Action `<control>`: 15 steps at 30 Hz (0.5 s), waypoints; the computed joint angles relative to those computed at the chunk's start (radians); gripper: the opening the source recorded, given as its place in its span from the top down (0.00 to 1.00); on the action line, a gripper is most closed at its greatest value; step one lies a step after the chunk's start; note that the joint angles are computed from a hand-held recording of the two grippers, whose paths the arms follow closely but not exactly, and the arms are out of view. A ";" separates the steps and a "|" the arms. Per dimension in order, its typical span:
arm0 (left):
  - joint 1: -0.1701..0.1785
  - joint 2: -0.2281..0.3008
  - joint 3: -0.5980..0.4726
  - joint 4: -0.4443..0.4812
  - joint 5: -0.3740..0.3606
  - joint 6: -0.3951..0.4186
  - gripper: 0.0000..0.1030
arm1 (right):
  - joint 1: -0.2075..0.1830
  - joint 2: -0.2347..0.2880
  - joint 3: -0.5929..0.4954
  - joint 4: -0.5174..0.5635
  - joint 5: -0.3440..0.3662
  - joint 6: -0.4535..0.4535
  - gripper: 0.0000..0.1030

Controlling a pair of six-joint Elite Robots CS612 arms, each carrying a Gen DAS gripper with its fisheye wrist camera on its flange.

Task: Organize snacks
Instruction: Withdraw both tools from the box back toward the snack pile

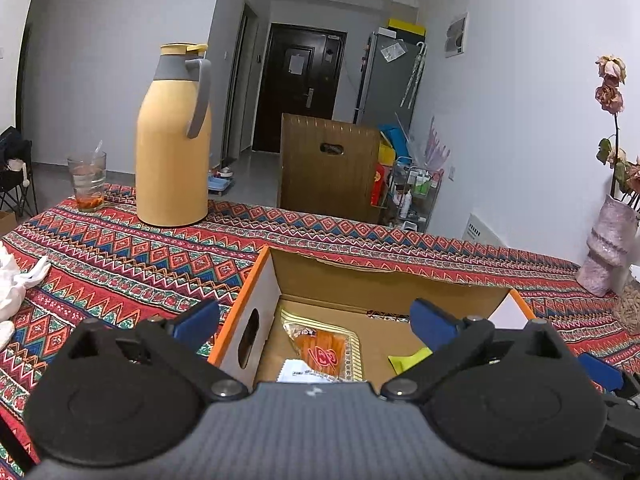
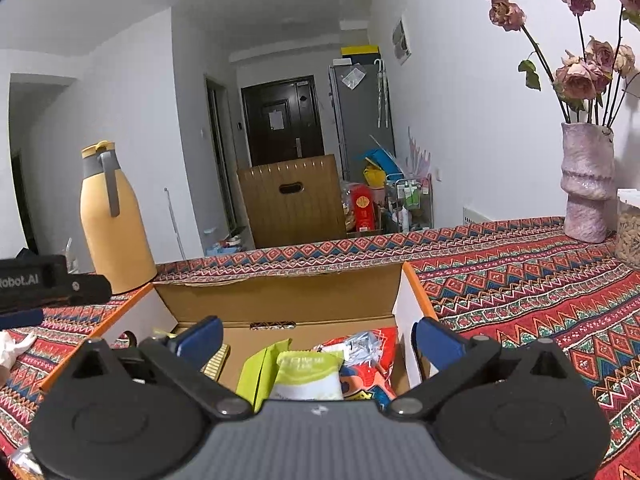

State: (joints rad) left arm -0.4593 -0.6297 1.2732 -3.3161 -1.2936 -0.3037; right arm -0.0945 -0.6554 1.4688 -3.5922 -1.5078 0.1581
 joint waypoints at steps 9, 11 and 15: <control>-0.002 -0.005 0.003 0.001 0.007 -0.002 0.00 | 0.002 -0.009 0.011 -0.019 -0.018 0.001 0.00; -0.004 -0.012 0.008 -0.001 0.009 -0.002 0.00 | 0.003 -0.015 0.017 -0.029 -0.023 -0.002 0.00; -0.006 -0.027 0.027 -0.010 0.009 0.007 0.00 | 0.003 -0.033 0.040 -0.046 -0.028 -0.006 0.00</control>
